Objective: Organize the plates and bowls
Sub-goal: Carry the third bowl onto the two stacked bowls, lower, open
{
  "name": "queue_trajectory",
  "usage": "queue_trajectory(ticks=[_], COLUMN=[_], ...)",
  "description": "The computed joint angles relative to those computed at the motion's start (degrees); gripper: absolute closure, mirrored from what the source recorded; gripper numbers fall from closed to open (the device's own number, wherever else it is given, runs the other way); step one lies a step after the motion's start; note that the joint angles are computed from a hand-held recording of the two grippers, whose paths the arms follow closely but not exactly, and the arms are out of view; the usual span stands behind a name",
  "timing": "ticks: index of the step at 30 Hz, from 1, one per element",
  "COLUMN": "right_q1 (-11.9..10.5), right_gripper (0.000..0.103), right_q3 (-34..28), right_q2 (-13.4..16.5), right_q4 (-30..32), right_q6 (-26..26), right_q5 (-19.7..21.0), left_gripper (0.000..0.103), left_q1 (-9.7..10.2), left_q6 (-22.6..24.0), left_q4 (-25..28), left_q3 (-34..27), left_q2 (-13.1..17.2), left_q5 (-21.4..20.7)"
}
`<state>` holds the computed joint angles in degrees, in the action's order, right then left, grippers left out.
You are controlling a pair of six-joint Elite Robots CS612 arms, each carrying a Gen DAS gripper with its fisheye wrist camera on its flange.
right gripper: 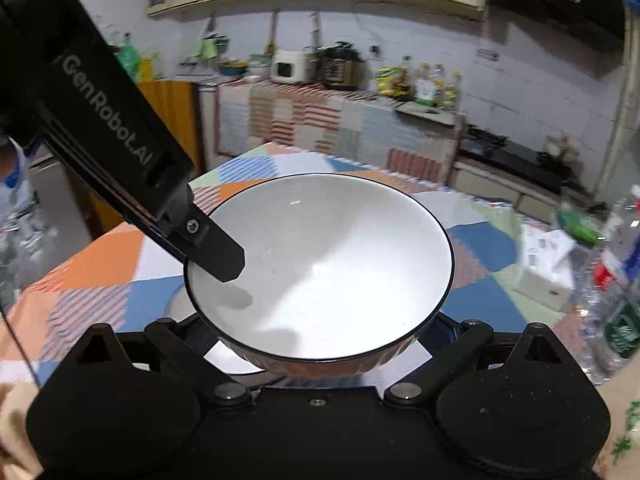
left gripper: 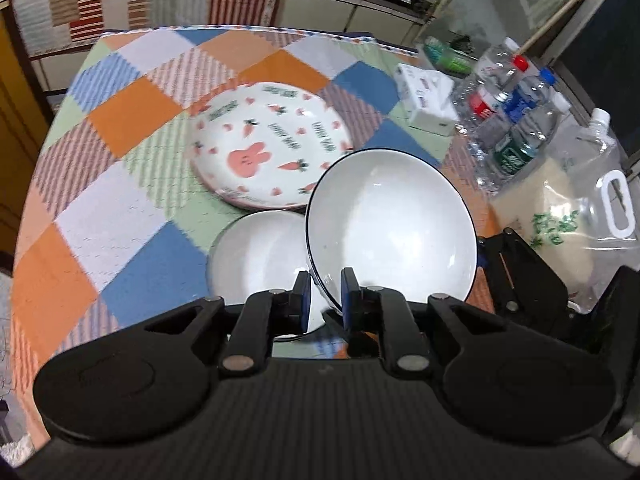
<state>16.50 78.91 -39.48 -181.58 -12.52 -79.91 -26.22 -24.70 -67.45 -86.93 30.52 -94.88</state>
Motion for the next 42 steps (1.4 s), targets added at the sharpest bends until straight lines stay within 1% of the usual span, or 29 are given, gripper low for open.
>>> queue_trajectory(ticks=[3, 6, 10, 16, 23, 26, 30, 33, 35, 36, 38, 40, 42], right_q1=[-0.6, -0.4, 0.3, 0.4, 0.4, 0.7, 1.3, 1.4, 1.4, 1.4, 1.4, 1.4, 1.1], right_gripper=[0.003, 0.003, 0.003, 0.003, 0.003, 0.003, 0.003, 0.003, 0.004, 0.004, 0.004, 0.004, 0.004], right_q3=[-0.5, -1.2, -2.4, -3.8, -4.8, -4.4, -4.5, -4.6, -4.5, -4.2, -3.8, -3.2, -2.0], right_q2=[-0.1, 0.3, 1.1, 1.4, 1.2, 1.3, 1.5, 1.7, 1.7, 1.6, 1.5, 1.1, 0.5], right_q4=[2.7, 4.3, 6.5, 11.2, 17.0, 16.4, 15.5, 15.6, 14.9, 14.4, 13.8, 13.1, 12.2], right_q6=[0.1, -0.8, -2.7, -6.1, -11.2, -12.5, -12.5, -11.5, -11.4, -11.6, -11.6, -11.4, -10.7], right_q5=[5.5, 7.2, 6.8, 7.4, 8.4, 7.3, 4.2, 3.2, 3.2, 3.3, 3.1, 3.2, 4.2], left_gripper=[0.090, 0.090, 0.090, 0.090, 0.090, 0.090, 0.088, 0.088, 0.088, 0.088, 0.079, 0.071, 0.067], left_q1=[1.10, 1.73, 1.97, 2.07, 0.83, 0.55, 0.02, -0.37, -0.51, -0.45, -0.30, 0.00, 0.69], left_q6=[-1.9, -3.1, -4.1, -4.2, -1.5, -1.3, -0.5, 0.0, 0.0, -0.5, -1.9, -3.4, -5.3], left_q4=[0.3, 0.6, 1.2, 2.7, 4.4, 4.8, 4.8, 4.5, 4.2, 3.9, 4.2, 2.1, -0.7], left_q3=[-1.1, -1.6, -1.8, -1.2, -0.3, -0.1, 0.0, 0.0, -0.2, -0.4, -0.5, -1.7, -3.0], left_q2=[0.9, 1.6, 2.2, 2.4, 1.9, 2.0, 2.3, 2.6, 2.9, 3.0, 2.9, 3.4, 4.2], left_q5=[-1.6, -2.2, -1.7, -1.4, 4.7, 6.2, 8.2, 9.4, 10.0, 9.9, 10.2, 10.8, 9.8])
